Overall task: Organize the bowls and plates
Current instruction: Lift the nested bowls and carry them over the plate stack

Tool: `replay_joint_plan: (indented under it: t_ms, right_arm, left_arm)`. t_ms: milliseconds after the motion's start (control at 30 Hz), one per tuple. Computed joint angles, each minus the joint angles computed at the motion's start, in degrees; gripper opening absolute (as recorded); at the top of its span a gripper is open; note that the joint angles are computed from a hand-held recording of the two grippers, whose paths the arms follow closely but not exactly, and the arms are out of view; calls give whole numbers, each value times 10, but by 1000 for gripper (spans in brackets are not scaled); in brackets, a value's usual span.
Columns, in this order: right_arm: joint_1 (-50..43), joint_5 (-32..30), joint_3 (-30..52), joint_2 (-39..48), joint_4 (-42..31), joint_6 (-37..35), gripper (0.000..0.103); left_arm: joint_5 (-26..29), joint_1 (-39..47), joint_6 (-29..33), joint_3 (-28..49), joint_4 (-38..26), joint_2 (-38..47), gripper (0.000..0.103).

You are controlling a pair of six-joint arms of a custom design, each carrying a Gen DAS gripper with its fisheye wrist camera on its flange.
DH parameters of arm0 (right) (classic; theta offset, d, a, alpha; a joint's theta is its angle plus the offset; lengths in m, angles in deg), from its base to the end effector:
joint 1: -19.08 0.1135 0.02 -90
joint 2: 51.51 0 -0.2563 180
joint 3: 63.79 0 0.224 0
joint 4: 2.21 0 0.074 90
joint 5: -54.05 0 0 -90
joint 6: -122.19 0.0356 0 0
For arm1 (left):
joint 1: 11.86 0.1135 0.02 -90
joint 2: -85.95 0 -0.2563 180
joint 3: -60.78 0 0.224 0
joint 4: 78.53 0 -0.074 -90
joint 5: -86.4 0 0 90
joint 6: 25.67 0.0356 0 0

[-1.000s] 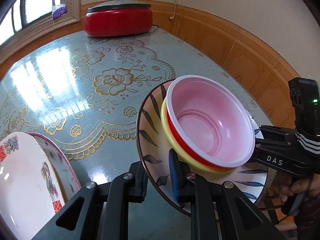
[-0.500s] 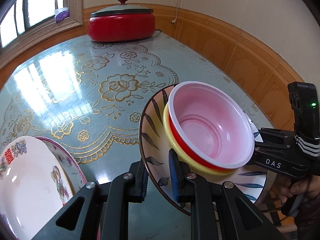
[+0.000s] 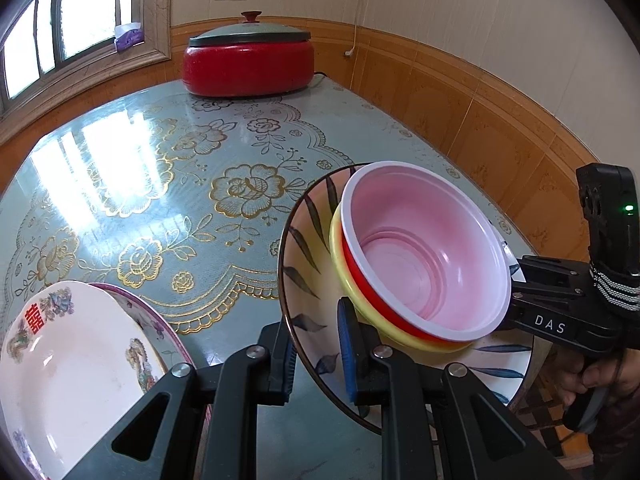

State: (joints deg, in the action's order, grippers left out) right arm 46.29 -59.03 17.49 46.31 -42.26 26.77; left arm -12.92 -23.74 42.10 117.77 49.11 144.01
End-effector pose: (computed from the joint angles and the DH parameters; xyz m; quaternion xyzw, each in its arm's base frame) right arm 0.2857 0.1626 0.2145 -0.3188 0.8845 0.2414 0.2403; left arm 0.1709 -0.0301 0.2392 -0.1107 0.9402 -0.0180 0.3216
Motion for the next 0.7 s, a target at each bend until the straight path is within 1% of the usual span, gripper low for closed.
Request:
replay_joint_plan:
  t_ms: [200,433,567,700]
  right_arm:
    - [8,2,4,-9,-6,2,20]
    - [33,7,25,-11,-22,12,20]
    - [54,14,45,-11,-35,16,20]
    - [81,20,71,-5,-47,24,20]
  left_arm:
    - [-6,-1,-4,9,-21,-16,18]
    - [-6,22,3,18,-50,-45,18]
    - [0,49,16,23,-71,-69,18]
    - [21,101,42,28,-96,-100,18]
